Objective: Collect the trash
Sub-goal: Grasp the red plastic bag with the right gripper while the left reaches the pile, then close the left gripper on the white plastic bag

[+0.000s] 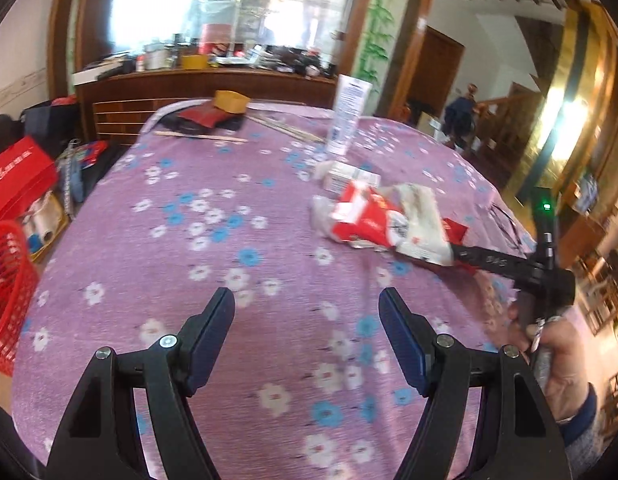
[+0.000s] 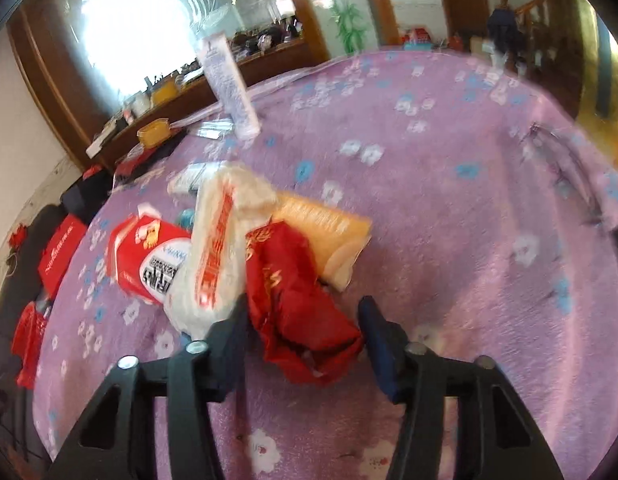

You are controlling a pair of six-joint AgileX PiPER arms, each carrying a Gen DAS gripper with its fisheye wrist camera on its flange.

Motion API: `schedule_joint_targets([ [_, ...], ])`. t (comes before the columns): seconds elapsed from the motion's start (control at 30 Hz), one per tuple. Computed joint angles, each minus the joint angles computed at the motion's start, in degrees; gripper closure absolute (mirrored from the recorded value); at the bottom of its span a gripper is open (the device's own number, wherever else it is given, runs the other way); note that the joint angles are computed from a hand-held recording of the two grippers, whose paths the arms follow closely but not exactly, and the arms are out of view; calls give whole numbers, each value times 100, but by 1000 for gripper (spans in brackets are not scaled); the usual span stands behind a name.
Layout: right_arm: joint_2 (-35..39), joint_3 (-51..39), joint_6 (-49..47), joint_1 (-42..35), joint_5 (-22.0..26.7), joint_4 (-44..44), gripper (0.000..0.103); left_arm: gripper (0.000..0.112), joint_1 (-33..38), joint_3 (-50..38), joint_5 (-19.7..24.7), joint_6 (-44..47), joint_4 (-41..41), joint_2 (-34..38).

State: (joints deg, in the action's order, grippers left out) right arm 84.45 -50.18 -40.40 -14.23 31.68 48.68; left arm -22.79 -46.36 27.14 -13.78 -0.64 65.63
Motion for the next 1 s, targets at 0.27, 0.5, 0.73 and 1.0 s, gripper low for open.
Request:
schedule_joint_targets([
  [0.27,-645,960,-2381,-1072,288,2905,73,39,-1057,-1442,480,-889,797,1270],
  [0.5,-1027,1465,-3091,-1553,153,4202,73,39,-1416,-3662,1159,-459,168,3325],
  [0.73,-1161,1565,-3352,-1647,244,4447,73,50,-1671,-6117,2462,-933,1049,5321],
  [1.0,-1037,1478,-3423,-1720,427,4357,73,71,-1604,-4931,1339,-1110,1062,4726],
])
